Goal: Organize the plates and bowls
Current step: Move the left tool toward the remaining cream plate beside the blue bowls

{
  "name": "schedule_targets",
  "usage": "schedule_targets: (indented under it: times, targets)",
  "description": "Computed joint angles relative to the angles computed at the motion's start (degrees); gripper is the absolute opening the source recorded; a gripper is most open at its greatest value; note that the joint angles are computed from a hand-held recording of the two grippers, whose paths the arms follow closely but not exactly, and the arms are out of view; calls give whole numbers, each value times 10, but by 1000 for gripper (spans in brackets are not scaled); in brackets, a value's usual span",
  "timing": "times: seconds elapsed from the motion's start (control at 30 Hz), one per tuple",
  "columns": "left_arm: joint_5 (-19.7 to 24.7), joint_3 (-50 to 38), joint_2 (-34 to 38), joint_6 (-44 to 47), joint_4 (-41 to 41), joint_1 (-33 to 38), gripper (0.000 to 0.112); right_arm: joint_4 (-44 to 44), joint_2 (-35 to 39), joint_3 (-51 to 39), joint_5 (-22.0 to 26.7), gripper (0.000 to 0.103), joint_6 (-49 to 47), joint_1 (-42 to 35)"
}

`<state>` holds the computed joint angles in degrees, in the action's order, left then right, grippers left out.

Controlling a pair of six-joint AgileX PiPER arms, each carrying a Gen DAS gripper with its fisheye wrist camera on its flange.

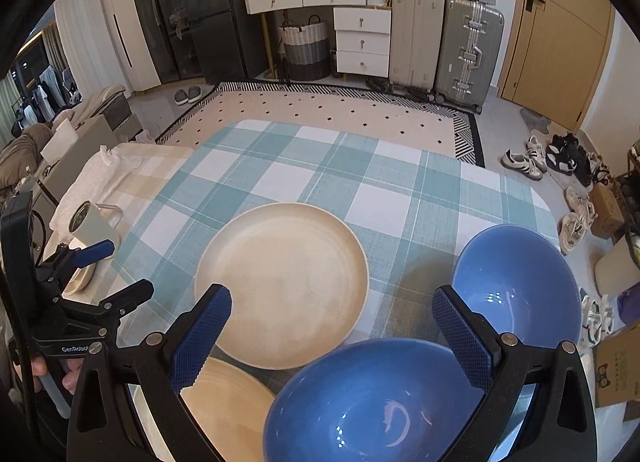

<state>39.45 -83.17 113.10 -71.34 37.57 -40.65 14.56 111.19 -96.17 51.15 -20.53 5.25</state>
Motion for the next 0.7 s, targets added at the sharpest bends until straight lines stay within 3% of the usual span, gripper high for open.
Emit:
schedule_targets:
  times: [0.4, 0.7]
  targets:
    - [8, -82, 69, 69, -58, 27, 101, -21, 97, -112, 52, 102, 6, -5]
    - [13, -122, 106, 111, -104, 44, 101, -37, 169, -202, 117, 102, 9, 4]
